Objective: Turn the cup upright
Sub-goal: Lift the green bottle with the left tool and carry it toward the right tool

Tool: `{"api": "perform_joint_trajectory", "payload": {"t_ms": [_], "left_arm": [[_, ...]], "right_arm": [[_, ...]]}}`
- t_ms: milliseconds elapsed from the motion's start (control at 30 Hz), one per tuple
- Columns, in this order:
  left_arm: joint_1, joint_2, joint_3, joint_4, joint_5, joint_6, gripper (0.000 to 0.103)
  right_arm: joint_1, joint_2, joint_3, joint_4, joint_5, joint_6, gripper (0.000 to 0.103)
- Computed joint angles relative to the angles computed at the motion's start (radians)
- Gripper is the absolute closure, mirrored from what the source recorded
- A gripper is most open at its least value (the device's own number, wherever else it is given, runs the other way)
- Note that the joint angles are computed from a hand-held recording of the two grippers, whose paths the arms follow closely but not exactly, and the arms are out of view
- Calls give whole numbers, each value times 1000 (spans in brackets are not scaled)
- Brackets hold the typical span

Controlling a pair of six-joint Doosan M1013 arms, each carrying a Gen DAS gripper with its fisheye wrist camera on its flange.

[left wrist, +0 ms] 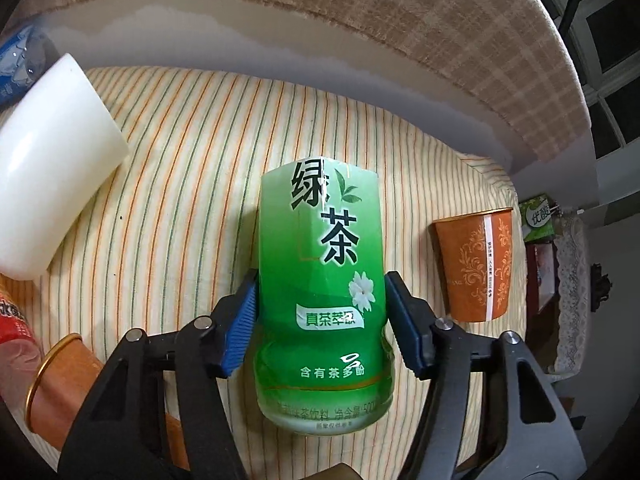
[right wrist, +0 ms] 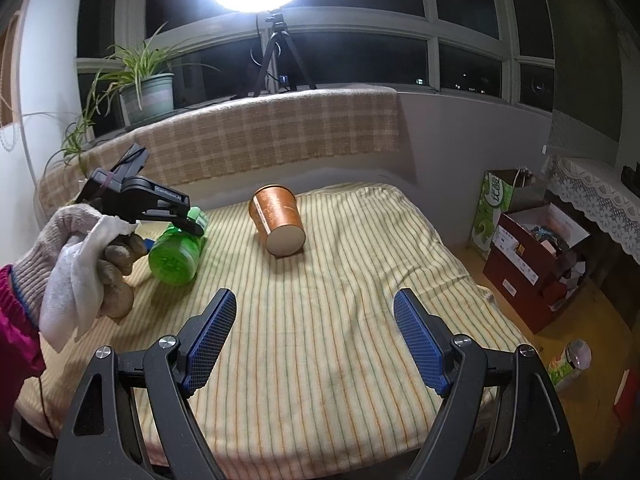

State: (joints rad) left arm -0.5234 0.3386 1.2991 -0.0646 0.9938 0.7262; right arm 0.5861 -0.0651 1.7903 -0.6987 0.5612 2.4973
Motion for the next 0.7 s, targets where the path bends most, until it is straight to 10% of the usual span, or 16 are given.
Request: {"api": "perform_joint_trajectory", "payload": {"t_ms": [700], "left_arm": [[-74, -58, 39, 45, -44, -13, 41]], "right_arm": [[-8, -2, 5, -8, -3, 22, 22]]}}
